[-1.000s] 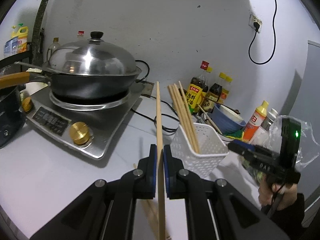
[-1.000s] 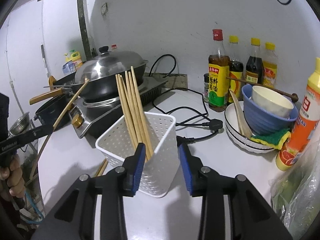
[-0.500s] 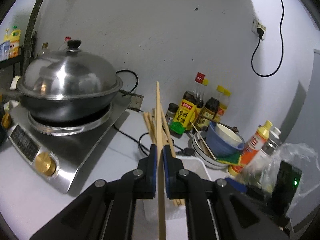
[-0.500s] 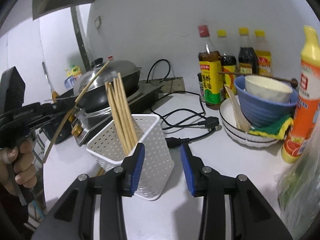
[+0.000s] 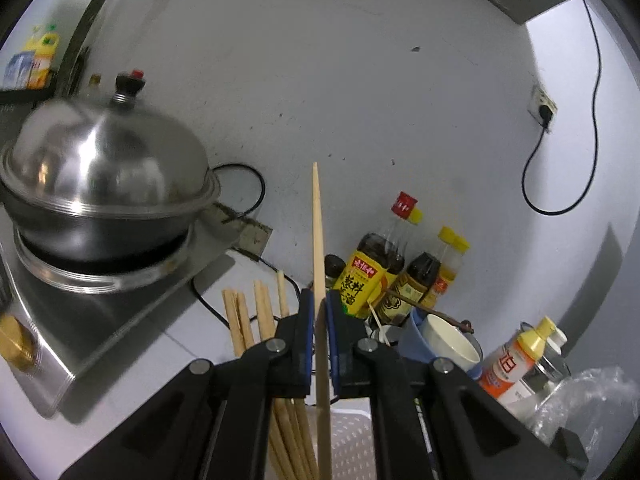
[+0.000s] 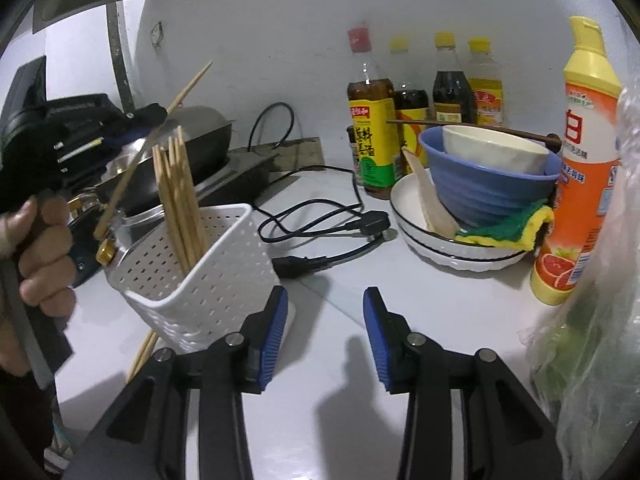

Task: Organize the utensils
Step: 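Lower the left gripper's chopstick into the basket and open it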

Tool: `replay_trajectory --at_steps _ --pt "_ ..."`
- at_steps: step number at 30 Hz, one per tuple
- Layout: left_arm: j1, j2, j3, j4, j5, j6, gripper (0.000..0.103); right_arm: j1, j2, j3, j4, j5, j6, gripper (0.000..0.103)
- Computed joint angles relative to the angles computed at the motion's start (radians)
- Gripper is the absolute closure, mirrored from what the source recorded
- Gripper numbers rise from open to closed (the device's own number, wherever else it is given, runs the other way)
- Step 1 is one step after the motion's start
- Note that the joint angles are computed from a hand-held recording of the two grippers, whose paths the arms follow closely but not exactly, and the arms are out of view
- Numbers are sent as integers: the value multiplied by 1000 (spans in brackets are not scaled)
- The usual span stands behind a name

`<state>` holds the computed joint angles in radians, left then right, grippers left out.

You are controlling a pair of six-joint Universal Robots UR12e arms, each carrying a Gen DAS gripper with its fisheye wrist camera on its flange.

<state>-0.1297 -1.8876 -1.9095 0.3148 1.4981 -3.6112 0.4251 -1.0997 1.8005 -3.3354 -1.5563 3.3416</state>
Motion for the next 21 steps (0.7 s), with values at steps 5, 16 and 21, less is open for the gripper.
replay_trajectory --at_steps 5,16,21 --pt "-12 -27 -13 58 7 -14 97 2 0 1 -8 -20 -3 64" --pt "-14 -31 -26 8 0 -6 97 4 -3 5 -19 -16 -12 63" --pt "-7 -15 -40 -33 -30 8 93 4 -4 6 -23 -18 -10 63"
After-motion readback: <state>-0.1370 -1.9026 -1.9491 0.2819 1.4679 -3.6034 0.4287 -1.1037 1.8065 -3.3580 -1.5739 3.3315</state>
